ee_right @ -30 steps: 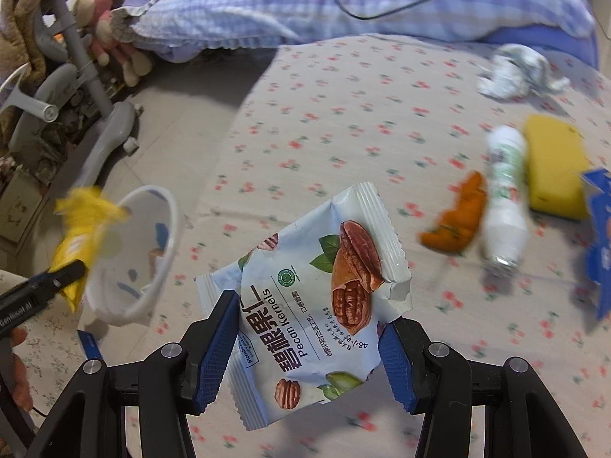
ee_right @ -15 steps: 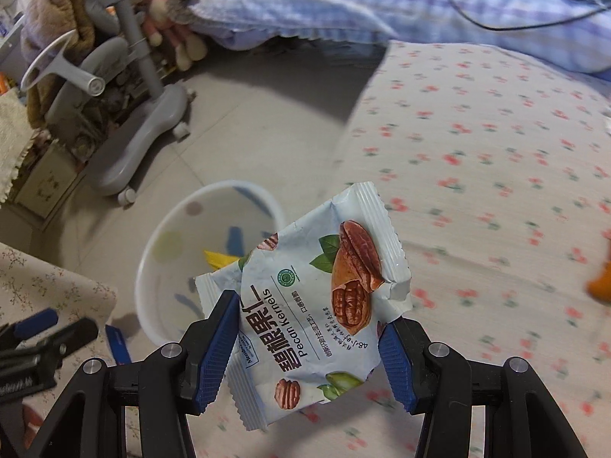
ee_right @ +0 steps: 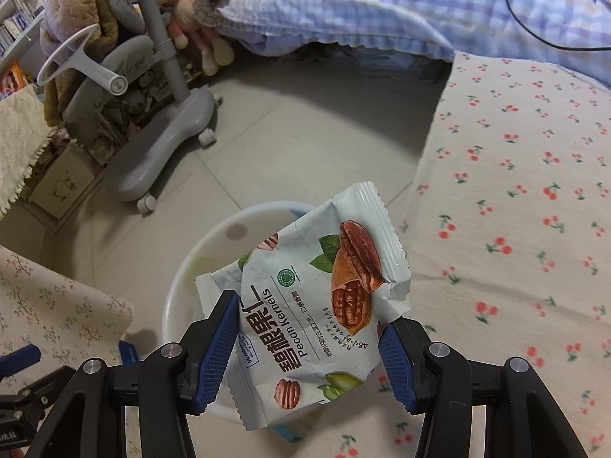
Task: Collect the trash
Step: 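Open the left tool over the wastebasket dropping the yellow wrapper while the right tool drops the pecan bag, then grasp the blue almond box with the right tool while the left tool grasps the white bottle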
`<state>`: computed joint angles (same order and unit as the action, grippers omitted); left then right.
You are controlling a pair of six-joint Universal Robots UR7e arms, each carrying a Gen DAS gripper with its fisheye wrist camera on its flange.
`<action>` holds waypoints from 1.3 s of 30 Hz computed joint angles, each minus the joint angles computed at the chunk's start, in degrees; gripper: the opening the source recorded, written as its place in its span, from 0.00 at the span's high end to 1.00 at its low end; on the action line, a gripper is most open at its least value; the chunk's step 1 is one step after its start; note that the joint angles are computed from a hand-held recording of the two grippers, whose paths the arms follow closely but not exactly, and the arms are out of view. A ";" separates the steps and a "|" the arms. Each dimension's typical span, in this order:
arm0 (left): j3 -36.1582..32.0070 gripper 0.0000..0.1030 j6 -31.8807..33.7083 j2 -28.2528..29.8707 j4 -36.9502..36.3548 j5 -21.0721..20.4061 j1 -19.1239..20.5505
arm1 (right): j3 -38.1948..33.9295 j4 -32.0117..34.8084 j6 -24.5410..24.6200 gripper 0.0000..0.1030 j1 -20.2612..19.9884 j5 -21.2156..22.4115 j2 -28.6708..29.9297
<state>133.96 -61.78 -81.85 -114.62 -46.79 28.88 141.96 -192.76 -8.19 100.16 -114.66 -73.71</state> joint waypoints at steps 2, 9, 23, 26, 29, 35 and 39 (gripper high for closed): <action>-0.14 0.02 0.16 0.19 -0.19 -0.07 0.20 | 0.07 -0.79 -0.91 0.22 -0.68 2.05 0.18; -0.58 0.02 1.23 1.06 -2.56 -1.33 0.07 | 1.16 -1.43 -1.14 0.15 -0.51 2.91 -2.38; -3.69 0.02 3.72 9.24 -8.17 -4.35 -4.76 | 5.10 15.02 -4.33 0.15 -3.19 -4.38 -27.98; -5.31 0.02 5.09 12.84 -10.45 -5.48 -5.85 | 5.26 19.10 -5.41 0.15 -4.78 -5.27 -34.59; -6.94 0.02 6.44 16.12 -13.09 -7.16 -6.70 | 5.43 23.09 -7.18 0.15 -7.36 -5.99 -41.30; -10.96 0.02 9.42 22.93 -17.40 -10.72 -8.35 | 5.09 31.12 -11.02 0.15 -15.57 -3.80 -53.62; -13.95 0.02 10.74 27.32 -19.31 -12.26 -9.19 | 4.19 36.04 -14.12 0.15 -24.11 -0.08 -60.61</action>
